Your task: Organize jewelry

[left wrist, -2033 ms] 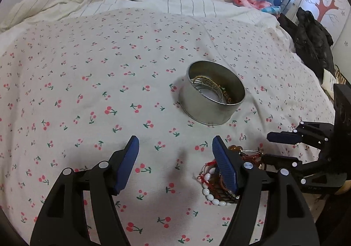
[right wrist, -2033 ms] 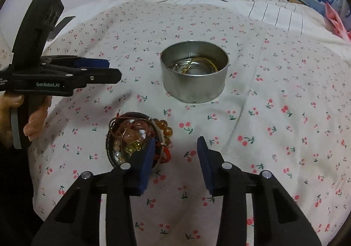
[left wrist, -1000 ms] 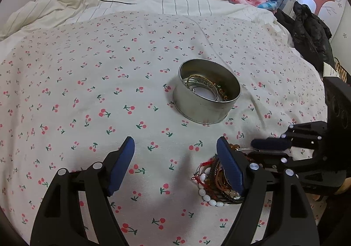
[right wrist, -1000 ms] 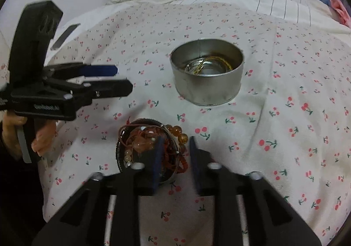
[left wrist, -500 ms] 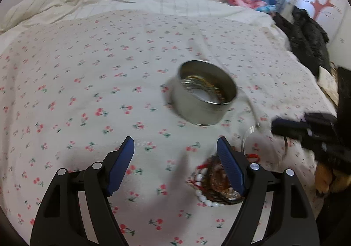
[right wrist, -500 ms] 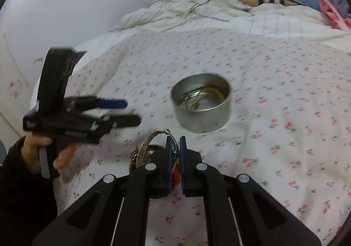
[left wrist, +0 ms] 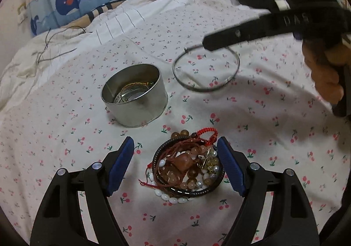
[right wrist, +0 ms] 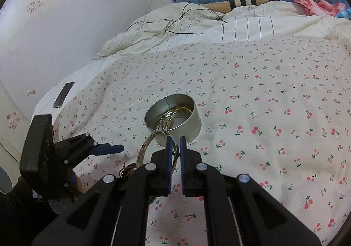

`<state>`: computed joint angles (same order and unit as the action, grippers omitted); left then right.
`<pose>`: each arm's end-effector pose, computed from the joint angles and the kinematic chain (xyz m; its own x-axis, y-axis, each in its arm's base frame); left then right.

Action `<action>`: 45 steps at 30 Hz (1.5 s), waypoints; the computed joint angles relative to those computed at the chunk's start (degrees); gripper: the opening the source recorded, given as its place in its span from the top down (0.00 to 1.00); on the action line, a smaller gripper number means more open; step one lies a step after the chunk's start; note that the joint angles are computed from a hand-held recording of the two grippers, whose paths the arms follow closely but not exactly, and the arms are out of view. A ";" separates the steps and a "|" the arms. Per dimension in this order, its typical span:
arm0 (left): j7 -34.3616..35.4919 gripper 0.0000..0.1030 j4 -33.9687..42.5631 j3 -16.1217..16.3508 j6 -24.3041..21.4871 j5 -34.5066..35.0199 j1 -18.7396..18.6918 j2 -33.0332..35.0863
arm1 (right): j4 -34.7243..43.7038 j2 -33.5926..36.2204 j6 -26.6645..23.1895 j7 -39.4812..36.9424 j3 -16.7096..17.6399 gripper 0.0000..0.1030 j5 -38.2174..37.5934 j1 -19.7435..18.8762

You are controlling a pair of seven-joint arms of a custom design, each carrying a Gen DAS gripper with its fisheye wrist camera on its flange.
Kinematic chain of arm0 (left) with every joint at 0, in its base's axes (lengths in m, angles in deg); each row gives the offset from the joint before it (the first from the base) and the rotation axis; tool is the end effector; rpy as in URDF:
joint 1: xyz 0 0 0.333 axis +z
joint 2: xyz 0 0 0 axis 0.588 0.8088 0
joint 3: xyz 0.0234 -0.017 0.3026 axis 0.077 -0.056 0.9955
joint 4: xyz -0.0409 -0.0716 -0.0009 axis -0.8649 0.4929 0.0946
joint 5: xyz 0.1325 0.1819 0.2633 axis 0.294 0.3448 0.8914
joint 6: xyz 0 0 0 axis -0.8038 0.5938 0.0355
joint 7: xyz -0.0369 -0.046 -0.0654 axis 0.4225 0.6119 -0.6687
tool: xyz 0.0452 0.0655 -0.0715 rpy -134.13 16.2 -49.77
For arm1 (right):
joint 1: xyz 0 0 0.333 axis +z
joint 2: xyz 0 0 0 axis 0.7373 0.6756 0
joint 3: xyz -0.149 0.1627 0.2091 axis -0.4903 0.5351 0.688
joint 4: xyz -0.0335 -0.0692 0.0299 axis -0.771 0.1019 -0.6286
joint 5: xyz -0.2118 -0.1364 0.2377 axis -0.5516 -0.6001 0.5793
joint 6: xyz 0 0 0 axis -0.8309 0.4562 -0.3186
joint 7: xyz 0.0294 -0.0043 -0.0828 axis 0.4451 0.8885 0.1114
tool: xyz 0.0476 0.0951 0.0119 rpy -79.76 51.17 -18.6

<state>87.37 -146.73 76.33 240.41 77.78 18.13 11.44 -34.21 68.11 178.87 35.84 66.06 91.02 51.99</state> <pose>0.4838 -0.2854 0.3379 -0.2324 -0.9667 -0.1070 -0.7355 0.2466 -0.6310 0.6071 0.1202 0.3739 0.7043 -0.5976 -0.3833 -0.6586 -0.3484 -0.6670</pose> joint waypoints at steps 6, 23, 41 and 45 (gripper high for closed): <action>-2.32 0.47 1.62 1.12 3.78 1.86 0.54 1.88 | -0.59 -0.35 -0.29 -0.15 0.00 0.93 0.25 0.08; 14.04 0.32 -2.36 1.65 6.15 -10.56 -0.47 0.26 | -0.85 -0.68 -1.03 -0.41 -0.27 0.93 1.02 -0.19; 26.43 1.00 -8.01 -2.44 13.39 -24.98 5.28 -1.98 | 0.66 0.33 -2.90 2.44 -0.95 0.92 -3.36 0.27; 19.83 1.00 -7.42 3.41 13.28 -18.88 0.70 -2.53 | 1.14 1.65 -2.32 6.01 -1.71 0.51 -10.98 2.41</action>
<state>107.20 -154.14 79.74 253.69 58.91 18.84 8.91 -33.07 69.77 176.55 41.85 64.35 80.04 54.40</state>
